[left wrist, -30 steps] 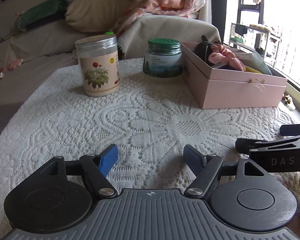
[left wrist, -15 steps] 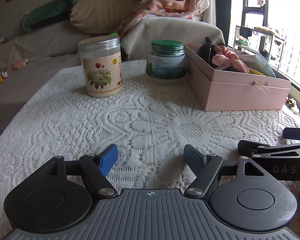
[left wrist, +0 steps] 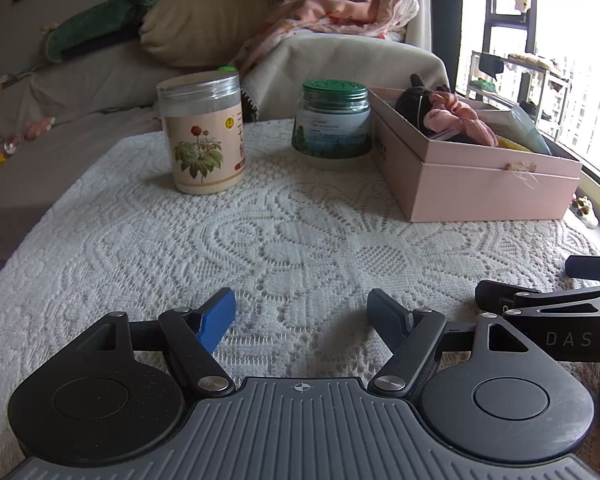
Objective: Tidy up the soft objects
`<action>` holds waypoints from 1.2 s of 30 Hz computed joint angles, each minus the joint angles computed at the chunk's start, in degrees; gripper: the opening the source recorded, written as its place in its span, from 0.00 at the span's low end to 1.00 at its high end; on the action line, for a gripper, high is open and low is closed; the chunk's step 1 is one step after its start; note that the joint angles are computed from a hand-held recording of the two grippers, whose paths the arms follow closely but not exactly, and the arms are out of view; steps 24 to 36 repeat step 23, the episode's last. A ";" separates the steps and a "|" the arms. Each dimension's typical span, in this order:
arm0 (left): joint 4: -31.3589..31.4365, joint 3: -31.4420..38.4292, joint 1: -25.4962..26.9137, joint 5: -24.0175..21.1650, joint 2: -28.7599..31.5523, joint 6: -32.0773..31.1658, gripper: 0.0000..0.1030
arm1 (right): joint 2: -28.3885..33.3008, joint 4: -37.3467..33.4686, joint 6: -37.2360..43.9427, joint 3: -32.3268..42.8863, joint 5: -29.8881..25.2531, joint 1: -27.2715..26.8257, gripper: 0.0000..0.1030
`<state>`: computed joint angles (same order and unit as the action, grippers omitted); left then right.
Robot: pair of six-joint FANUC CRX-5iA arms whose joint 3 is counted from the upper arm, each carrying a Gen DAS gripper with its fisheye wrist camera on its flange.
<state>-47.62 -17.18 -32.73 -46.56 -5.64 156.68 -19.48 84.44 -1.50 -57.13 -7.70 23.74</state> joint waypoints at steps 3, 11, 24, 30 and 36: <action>0.00 0.00 0.00 0.00 0.00 0.00 0.77 | 0.01 0.16 -0.12 -0.01 0.06 -0.08 1.00; 0.01 -0.01 0.01 0.01 -0.02 0.00 0.77 | 0.06 0.25 -0.25 0.03 0.02 -0.02 1.00; 0.13 -0.34 0.21 0.51 -0.31 0.18 0.77 | 0.05 0.31 -0.24 0.01 -0.03 0.00 1.00; 0.13 -0.34 0.21 0.51 -0.31 0.18 0.77 | 0.05 0.31 -0.24 0.01 -0.03 0.00 1.00; 0.13 -0.34 0.21 0.51 -0.31 0.18 0.77 | 0.05 0.31 -0.24 0.01 -0.03 0.00 1.00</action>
